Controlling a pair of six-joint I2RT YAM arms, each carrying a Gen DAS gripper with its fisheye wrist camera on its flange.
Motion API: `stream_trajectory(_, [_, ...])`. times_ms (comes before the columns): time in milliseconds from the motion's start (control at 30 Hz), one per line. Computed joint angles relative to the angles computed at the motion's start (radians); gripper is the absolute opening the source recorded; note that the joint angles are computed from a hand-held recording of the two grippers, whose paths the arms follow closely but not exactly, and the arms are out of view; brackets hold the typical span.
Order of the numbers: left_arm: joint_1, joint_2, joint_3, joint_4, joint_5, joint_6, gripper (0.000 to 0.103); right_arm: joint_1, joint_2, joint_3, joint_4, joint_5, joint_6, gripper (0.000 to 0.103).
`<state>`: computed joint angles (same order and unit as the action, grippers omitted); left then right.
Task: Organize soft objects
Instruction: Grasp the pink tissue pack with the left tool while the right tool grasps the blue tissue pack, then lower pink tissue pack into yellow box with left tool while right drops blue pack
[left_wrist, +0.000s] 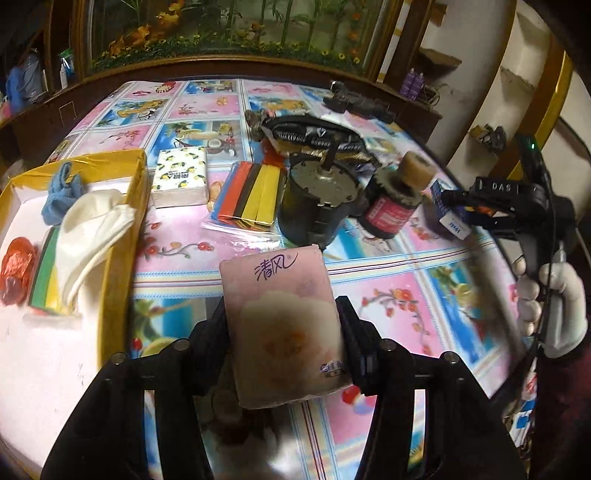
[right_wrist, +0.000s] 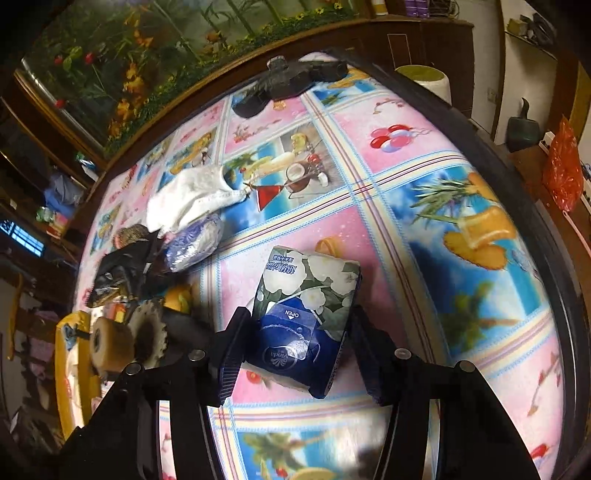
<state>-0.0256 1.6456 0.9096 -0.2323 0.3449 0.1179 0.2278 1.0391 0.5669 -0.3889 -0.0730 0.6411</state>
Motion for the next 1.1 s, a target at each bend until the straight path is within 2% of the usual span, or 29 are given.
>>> stream_trajectory(100, [0.071, -0.066, -0.027, -0.049, 0.079, 0.024, 0.053, 0.022, -0.142, -0.01, -0.09, 0.015, 0.01, 0.053])
stream_trajectory(233, [0.215, -0.136, -0.05, -0.119, 0.157, 0.095, 0.053, 0.145, -0.287, 0.022, -0.211, 0.09, 0.049, 0.053])
stream_trajectory(333, [0.355, -0.159, -0.044, -0.153, 0.173, 0.17, 0.053, 0.309, -0.322, 0.07, -0.271, 0.183, 0.104, 0.053])
stream_trajectory(433, [0.476, -0.125, -0.008, -0.165, 0.173, 0.215, 0.053, 0.471, -0.284, 0.117, -0.27, 0.252, 0.158, 0.053])
stream_trajectory(533, [0.569, -0.061, 0.065, -0.186, 0.164, 0.249, 0.053, 0.618, -0.181, 0.177, -0.223, 0.293, 0.2, 0.053])
stream_trajectory(633, [0.603, -0.011, 0.133, -0.175, 0.123, 0.266, 0.053, 0.709, -0.046, 0.251, -0.161, 0.299, 0.203, 0.053])
stream_trajectory(800, [0.609, 0.145, 0.321, -0.214, 0.116, 0.234, 0.053, 0.781, 0.203, 0.403, -0.072, 0.247, 0.162, 0.053])
stream_trajectory(1100, [0.547, 0.501, 0.752, -0.35, 0.112, 0.13, 0.053, 0.791, 0.618, 0.752, -0.027, 0.116, 0.07, 0.054])
